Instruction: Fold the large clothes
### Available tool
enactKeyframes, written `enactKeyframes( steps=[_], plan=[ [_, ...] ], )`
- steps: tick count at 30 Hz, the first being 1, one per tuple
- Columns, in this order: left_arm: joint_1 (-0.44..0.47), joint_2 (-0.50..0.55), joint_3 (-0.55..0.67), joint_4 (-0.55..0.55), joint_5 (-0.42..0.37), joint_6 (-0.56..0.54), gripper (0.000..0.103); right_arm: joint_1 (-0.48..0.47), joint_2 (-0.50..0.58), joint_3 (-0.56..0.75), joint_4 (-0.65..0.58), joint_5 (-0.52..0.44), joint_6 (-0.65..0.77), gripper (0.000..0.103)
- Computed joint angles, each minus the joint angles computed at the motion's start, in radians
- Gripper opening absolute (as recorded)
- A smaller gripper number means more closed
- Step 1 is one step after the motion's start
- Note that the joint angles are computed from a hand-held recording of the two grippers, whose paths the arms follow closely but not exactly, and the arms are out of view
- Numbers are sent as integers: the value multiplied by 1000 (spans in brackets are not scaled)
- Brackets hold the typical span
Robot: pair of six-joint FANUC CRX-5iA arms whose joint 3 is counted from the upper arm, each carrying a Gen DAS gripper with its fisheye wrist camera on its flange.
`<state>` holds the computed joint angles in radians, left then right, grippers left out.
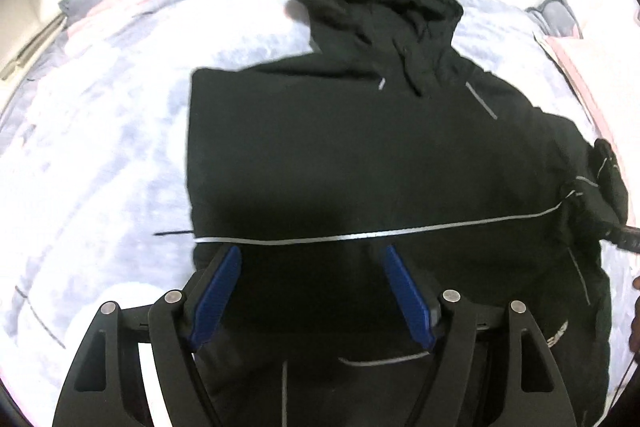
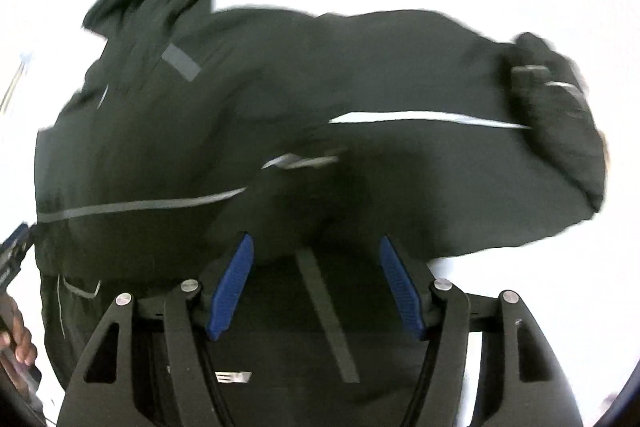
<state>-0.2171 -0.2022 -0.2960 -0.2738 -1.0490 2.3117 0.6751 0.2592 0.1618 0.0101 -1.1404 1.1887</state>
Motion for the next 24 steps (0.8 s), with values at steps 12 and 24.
enactKeyframes(
  steps=[12,24],
  plan=[
    [-53,53,83,-23,-6,23,76,-219,144,181,102,35,-58,69],
    [-85,148,164,-47,-63,-64,76,-188,362,281,307,-38,-171,48]
  ],
)
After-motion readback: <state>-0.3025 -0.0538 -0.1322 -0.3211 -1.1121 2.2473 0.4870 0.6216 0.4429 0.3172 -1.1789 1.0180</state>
